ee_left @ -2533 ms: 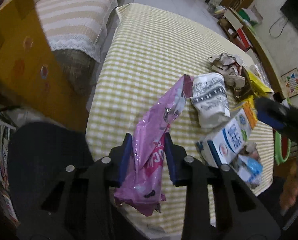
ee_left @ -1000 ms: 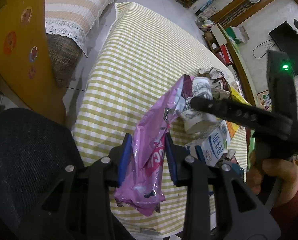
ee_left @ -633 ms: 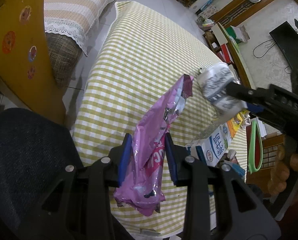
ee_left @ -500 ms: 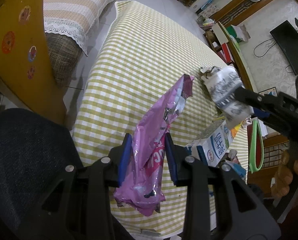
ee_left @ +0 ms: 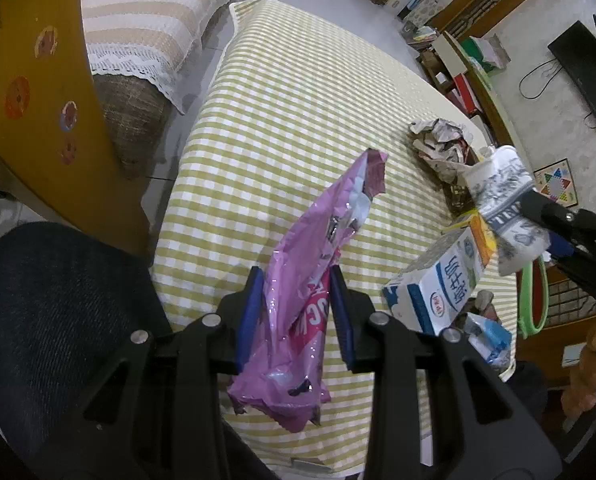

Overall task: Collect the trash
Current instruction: 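Lift the paper cup and carry both items toward the green bucket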

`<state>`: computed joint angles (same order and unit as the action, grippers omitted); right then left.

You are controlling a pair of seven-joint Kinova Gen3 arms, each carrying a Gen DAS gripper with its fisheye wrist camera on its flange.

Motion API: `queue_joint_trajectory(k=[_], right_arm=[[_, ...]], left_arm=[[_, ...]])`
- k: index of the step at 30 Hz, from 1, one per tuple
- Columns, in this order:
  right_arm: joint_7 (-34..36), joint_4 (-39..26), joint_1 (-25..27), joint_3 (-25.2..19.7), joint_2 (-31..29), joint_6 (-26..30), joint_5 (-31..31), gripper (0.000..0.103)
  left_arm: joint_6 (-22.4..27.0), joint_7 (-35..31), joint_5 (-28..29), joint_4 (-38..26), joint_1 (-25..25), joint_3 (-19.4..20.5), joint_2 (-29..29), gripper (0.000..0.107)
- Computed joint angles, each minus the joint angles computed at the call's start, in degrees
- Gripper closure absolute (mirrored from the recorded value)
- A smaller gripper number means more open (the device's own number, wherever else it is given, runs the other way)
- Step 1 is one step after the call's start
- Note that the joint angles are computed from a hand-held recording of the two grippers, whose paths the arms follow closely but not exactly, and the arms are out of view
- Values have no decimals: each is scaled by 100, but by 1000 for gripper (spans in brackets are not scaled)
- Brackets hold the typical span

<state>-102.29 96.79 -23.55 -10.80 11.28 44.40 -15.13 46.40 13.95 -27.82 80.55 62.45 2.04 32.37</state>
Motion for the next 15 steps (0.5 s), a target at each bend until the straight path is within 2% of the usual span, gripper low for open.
queue_joint_trajectory(k=[9,15], right_arm=[[727,607,475,45,-503,-367,-926,61],[1187,1020,741,226,-855,-478,-1437,61]], left_arm=[[736,-176,24,-569,100,40,239,75],[930,18,-5,-695,205,-12,243,75]])
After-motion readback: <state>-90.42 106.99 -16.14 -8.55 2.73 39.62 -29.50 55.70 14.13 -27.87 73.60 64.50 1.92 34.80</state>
